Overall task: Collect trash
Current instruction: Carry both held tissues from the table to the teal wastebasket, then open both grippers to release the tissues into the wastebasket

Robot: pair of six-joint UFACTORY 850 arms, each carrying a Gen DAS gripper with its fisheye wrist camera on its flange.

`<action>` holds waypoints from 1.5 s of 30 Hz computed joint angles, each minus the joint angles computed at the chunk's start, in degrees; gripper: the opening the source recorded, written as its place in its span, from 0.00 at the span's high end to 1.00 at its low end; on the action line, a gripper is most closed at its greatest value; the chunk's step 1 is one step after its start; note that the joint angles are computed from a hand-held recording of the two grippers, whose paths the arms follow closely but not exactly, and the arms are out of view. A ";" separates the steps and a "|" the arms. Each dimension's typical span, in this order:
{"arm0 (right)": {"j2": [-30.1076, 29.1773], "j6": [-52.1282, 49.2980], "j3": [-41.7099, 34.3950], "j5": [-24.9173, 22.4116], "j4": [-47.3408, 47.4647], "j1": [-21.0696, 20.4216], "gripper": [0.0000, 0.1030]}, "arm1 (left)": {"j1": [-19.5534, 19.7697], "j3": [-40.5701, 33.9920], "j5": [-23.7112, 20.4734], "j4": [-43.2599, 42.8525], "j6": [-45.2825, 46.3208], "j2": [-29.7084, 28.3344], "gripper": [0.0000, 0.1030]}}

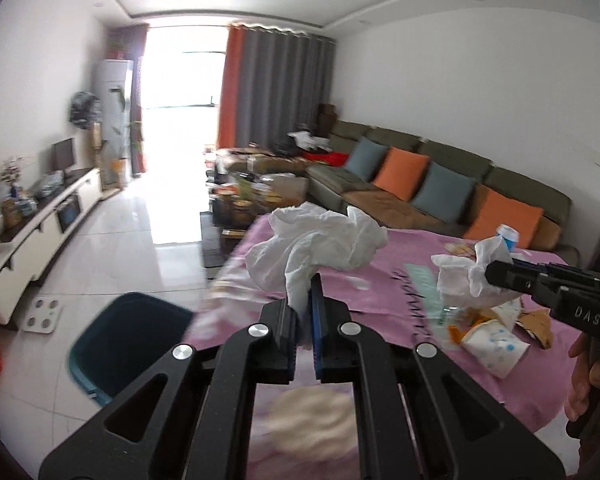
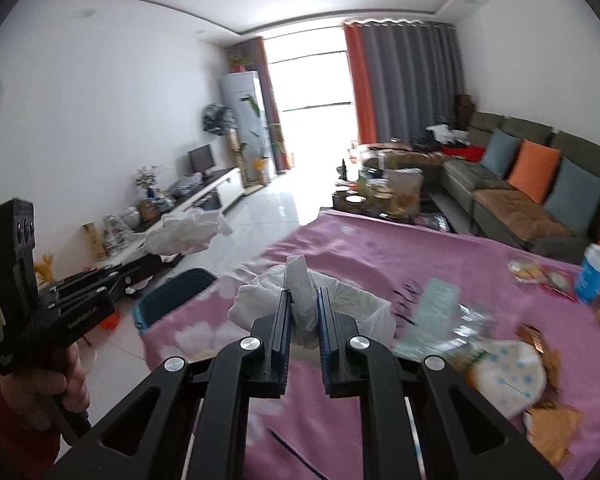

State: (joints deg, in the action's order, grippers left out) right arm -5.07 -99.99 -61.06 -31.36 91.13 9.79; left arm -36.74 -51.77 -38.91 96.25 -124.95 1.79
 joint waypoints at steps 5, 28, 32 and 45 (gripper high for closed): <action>-1.85 1.45 -2.78 -1.82 -2.04 3.46 0.89 | -0.53 4.49 -5.72 -3.53 1.00 5.25 0.94; -21.90 25.18 -26.84 -1.97 -28.54 21.19 0.89 | 10.50 21.02 -5.04 -15.10 4.05 21.65 0.94; -25.93 32.23 -31.36 -2.34 -34.88 22.56 0.89 | 13.90 20.77 -0.61 -14.25 2.37 18.12 0.94; -39.22 56.90 -47.51 -8.58 -60.55 27.29 0.89 | 22.10 13.82 10.77 -12.39 -0.27 1.46 0.94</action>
